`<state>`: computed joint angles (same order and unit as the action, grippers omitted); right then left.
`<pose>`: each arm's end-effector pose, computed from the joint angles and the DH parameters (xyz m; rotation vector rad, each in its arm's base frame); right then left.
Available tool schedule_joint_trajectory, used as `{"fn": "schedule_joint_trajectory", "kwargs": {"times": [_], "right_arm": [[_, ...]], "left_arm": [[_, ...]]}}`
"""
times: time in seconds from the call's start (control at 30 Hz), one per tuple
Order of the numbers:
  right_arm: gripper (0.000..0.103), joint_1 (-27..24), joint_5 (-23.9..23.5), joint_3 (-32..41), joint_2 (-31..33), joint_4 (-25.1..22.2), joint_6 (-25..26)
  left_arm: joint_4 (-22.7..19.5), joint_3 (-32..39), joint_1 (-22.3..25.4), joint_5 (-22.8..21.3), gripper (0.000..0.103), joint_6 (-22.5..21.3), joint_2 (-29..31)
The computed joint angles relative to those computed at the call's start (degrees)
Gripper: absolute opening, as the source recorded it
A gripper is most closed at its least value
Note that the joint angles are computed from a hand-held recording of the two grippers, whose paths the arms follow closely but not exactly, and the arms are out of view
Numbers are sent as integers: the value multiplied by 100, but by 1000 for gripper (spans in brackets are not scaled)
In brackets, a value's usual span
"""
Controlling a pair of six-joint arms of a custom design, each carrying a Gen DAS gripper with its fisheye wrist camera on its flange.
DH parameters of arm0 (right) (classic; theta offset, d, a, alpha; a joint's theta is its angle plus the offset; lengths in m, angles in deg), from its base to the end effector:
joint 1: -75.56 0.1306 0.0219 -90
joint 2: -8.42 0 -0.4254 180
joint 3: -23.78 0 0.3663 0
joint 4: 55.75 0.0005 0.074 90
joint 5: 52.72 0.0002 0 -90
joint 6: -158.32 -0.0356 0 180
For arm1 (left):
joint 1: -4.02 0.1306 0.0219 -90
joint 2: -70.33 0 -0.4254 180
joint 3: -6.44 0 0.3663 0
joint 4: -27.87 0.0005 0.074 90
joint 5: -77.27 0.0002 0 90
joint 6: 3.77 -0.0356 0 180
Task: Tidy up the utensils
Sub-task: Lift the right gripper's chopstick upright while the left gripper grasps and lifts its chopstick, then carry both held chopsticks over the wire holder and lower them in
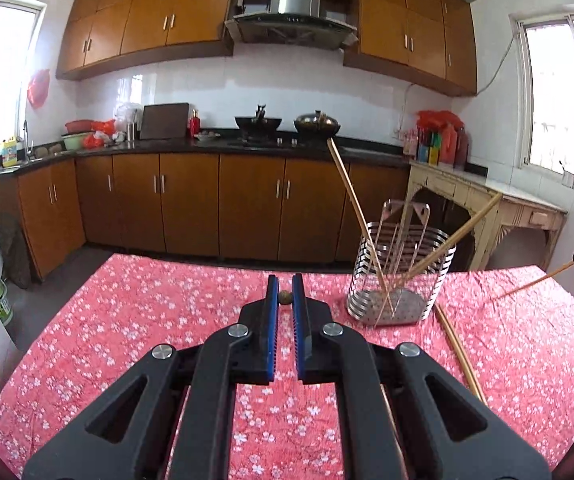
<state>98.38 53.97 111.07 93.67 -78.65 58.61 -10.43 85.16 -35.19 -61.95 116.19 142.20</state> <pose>0.4223 0.1661 0.5289 -0.0262 1.9199 0.0997 0.2771 -0.1920 0.5277 -0.3260 1.8922 0.1095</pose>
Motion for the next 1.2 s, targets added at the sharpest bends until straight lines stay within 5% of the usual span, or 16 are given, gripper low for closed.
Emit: {"fn": "schedule_joint_trajectory", "kwargs": {"times": [1.2], "right_arm": [[7,206,-743,443,-149,217,3]], "left_arm": [[882,341,-49,-433,7,-703,-46]]}}
